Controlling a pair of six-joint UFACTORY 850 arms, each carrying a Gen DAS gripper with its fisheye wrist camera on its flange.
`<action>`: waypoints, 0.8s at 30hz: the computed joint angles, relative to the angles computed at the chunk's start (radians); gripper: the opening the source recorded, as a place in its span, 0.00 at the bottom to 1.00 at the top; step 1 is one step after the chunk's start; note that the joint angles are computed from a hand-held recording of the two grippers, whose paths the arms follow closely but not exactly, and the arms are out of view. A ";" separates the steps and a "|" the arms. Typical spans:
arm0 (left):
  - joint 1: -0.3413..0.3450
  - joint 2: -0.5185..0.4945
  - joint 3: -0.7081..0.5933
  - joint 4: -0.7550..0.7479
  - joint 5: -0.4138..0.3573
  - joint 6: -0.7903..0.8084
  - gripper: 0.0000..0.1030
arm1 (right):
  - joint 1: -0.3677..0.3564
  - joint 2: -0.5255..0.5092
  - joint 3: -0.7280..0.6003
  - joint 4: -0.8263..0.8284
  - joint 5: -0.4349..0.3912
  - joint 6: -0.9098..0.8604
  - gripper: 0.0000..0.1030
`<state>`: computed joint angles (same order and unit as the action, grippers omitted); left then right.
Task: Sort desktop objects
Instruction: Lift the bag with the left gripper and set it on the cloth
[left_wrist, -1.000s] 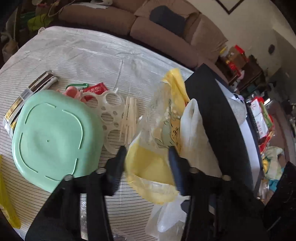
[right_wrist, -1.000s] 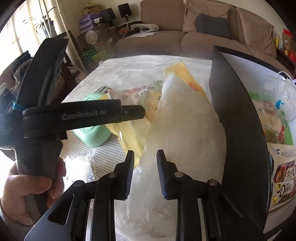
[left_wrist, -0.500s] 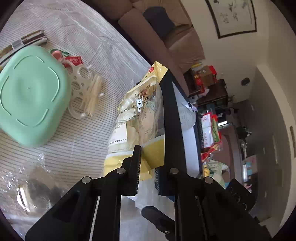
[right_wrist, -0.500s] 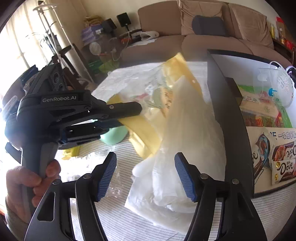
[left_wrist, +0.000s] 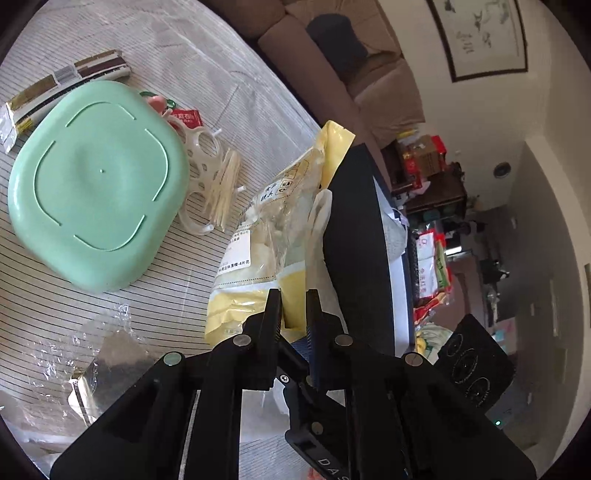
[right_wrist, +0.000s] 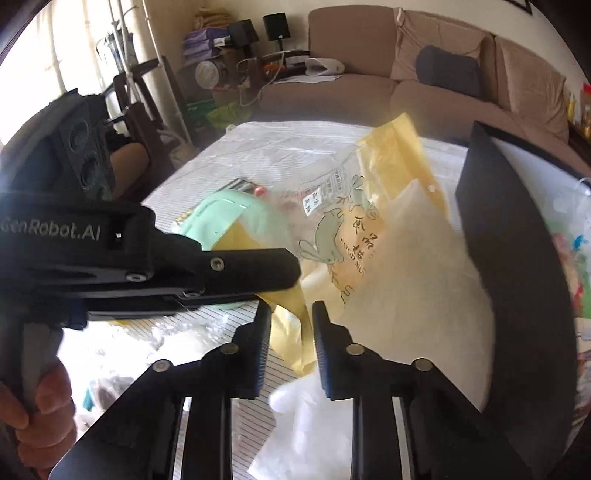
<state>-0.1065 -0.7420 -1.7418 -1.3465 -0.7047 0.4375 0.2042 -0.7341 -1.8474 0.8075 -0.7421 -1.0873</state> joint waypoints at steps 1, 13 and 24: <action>0.000 0.004 0.003 0.001 -0.002 -0.001 0.12 | 0.001 0.009 0.012 0.009 0.004 -0.028 0.15; -0.054 0.306 0.290 -0.122 0.010 0.190 0.12 | -0.106 0.244 0.236 0.207 -0.250 -0.199 0.14; -0.245 0.609 0.635 0.017 0.044 0.050 0.13 | -0.257 0.490 0.575 0.033 -0.427 -0.276 0.14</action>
